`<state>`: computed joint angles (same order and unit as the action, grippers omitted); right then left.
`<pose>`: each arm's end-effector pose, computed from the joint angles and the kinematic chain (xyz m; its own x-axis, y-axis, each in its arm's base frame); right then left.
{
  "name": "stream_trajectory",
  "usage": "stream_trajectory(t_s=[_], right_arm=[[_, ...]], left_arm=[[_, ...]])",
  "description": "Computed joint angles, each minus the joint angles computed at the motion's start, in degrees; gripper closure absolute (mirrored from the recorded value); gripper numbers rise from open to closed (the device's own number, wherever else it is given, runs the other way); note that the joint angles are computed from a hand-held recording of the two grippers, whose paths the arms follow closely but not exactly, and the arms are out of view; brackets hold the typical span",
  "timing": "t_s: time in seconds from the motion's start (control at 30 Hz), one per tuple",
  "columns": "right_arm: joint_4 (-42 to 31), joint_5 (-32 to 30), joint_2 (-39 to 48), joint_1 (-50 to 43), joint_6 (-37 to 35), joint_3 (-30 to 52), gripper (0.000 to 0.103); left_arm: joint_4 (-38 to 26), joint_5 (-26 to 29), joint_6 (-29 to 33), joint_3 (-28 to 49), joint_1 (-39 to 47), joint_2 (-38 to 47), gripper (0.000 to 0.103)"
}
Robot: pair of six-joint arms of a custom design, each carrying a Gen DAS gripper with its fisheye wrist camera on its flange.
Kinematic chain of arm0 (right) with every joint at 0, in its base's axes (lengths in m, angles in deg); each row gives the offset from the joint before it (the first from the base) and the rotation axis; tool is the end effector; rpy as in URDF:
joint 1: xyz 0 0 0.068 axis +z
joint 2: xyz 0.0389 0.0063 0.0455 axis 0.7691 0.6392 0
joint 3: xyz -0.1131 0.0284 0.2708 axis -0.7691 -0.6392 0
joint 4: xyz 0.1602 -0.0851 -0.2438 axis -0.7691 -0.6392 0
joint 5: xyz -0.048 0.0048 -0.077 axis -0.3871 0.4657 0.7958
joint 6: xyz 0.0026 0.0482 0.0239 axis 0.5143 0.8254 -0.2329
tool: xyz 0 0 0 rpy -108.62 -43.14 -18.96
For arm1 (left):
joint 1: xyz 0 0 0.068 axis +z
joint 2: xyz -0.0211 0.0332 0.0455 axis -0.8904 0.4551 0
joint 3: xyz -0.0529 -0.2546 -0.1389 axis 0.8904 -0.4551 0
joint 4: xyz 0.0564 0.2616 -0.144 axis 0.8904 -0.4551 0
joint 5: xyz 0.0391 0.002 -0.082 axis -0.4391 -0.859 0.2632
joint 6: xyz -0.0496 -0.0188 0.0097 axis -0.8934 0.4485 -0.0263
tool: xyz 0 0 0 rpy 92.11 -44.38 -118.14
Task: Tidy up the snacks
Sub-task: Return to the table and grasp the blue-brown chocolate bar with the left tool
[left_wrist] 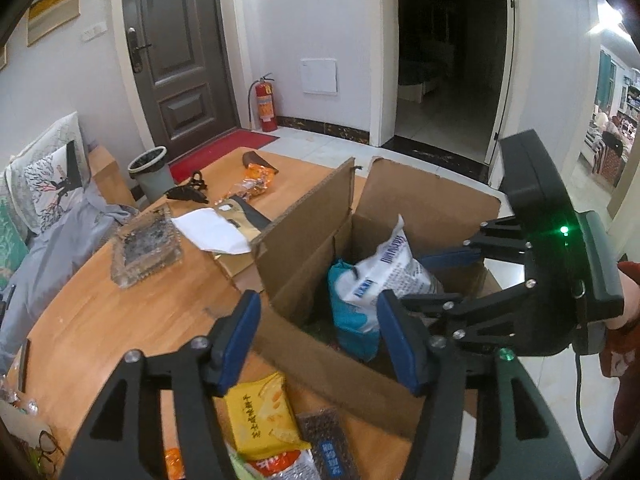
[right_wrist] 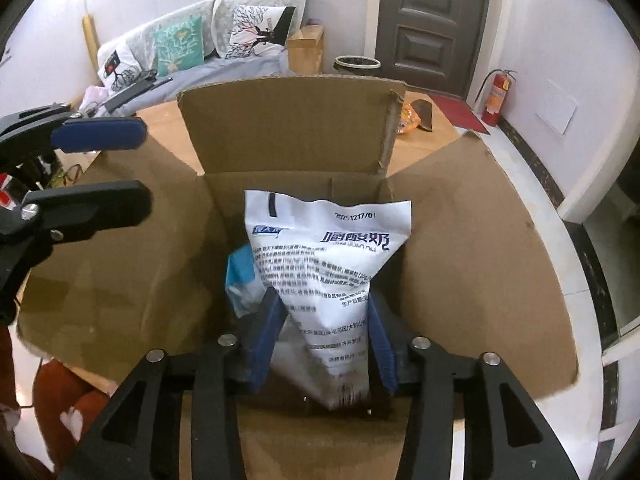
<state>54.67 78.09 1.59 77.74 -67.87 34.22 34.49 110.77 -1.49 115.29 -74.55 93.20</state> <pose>0.2409 0.1178 0.1823 -0.7912 -0.1710 -0.5871 -0.1926 0.9809 -0.0261 0.2516 -0.0655 0.2552 -0.4512 0.5310 -0.7173 0.7241 0.6876 0.0536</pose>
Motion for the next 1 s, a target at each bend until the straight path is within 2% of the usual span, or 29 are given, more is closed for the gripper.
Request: stream_trajectory(t_s=[0.17,0.3,0.43,0.57,0.73,0.87,1.0], right_arm=[[-1.9,2.5,-6.5,3.3,1.6,-2.1,0.062],[-4.8,3.8,-13.1,9.0,4.6,-1.7,0.062],[-5.9,8.5,-15.5,20.0,8.3,0.5,0.062],[-4.1,10.6,-12.5,29.3,11.6,3.4,0.062],[2.2,10.6,-3.7,36.5,15.5,5.6,0.062],[8.4,10.7,3.0,39.3,18.9,4.4,0.062],[16.9,9.4,11.1,39.0,23.9,1.2,0.062]], left_arm=[[-3.6,3.0,3.0,-1.4,6.7,-5.5,0.038],[-8.9,7.6,8.5,-1.7,16.1,-8.9,0.038],[-14.3,12.4,16.4,-1.8,27.6,-10.6,0.038],[-19.1,17.6,27.5,-2.8,41.2,-9.1,0.038],[-21.9,20.5,41.2,-7.0,53.1,-5.3,0.038],[-20.0,19.5,48.1,-12.0,57.1,-1.0,0.038],[-16.5,17.6,51.1,-15.7,57.8,3.7,0.048]])
